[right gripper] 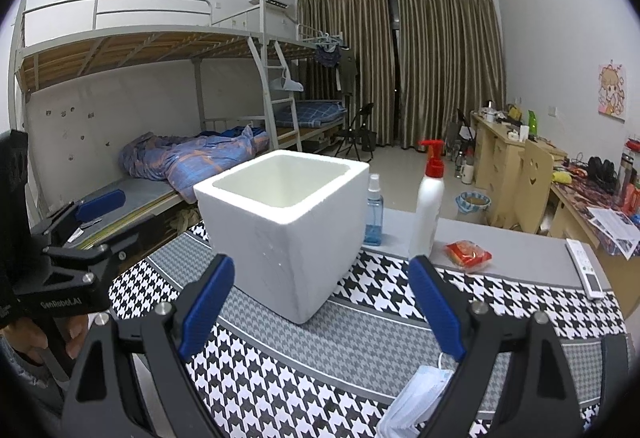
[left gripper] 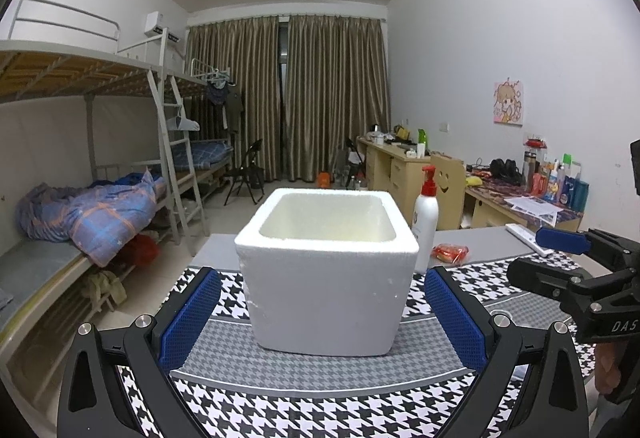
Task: Organize soft objects
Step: 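Move both open tools toward the blue face mask and white foam stick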
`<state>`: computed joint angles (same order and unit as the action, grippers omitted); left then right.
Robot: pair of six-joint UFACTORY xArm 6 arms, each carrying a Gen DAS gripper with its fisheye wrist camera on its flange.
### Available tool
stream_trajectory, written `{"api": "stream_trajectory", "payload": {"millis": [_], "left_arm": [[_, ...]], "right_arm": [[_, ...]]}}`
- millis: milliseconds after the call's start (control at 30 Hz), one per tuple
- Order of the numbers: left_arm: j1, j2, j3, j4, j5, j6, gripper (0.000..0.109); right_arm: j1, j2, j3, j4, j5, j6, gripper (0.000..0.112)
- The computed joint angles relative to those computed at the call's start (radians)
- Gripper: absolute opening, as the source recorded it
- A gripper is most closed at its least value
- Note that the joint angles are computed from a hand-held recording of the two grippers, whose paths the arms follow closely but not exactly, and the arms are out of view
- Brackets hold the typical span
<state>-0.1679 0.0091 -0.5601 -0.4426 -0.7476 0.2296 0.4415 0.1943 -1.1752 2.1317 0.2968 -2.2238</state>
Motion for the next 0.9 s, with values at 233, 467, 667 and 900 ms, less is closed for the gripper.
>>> {"api": "stream_trajectory", "payload": {"millis": [233,467,667,900], "left_arm": [[-0.002,0.025,0.001,0.028,-0.005,-0.014,0.102],[0.007,0.046,-0.010,0.106,0.030,-0.068,0.102],[0.012,0.062,-0.025,0.188,0.050,-0.122,0.102],[-0.010,0.096,-0.058,0.224,0.086,-0.140,0.102]], "right_arm": [[-0.011,0.020,0.003,0.006,-0.003,0.011,0.092],[-0.032,0.025,0.015,0.036,-0.003,-0.014,0.092],[-0.064,0.023,0.034,0.050,-0.005,0.002,0.092],[-0.095,0.017,0.055,0.120,-0.024,-0.059,0.092]]}}
